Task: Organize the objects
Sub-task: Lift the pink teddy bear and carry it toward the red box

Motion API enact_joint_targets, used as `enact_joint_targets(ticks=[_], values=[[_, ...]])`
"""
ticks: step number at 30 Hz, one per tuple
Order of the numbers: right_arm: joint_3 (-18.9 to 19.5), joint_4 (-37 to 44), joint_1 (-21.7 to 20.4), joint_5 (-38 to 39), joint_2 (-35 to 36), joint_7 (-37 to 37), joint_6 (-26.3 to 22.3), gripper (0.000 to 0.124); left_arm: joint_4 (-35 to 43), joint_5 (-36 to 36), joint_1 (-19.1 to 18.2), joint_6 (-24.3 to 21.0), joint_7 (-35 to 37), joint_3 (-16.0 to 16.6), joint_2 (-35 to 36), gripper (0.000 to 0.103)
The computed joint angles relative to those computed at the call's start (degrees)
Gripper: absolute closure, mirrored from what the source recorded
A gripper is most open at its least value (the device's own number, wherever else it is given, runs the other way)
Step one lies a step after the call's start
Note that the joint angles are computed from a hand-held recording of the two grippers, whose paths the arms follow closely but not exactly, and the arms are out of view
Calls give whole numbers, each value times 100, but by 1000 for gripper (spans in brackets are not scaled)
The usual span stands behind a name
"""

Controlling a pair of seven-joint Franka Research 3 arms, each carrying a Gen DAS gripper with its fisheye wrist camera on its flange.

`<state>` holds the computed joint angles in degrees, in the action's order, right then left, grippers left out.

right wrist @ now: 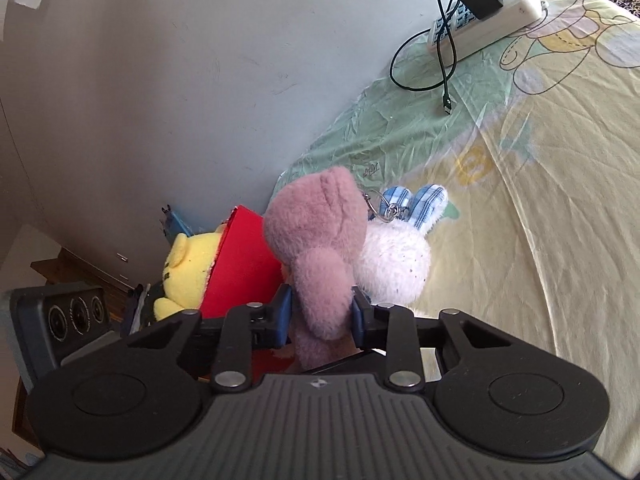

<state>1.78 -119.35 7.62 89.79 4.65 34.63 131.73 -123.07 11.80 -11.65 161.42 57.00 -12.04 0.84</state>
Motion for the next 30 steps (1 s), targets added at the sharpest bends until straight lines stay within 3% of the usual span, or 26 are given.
enact_joint_targets(ticks=[5, 18, 30], values=[[-74, -297, -25, -133, -357, -38, -27, 94, -243, -222, -94, 61, 262, -57, -274, 13], [-189, -1545, 456, -462, -1667, -293, 397, 95, -1199, -818, -476, 169, 357, -28, -1177, 14], [-135, -1721, 1002, -497, -2057, -818, 318, 95, -2252, 34, -241, -46, -859, -298, -2514, 14]])
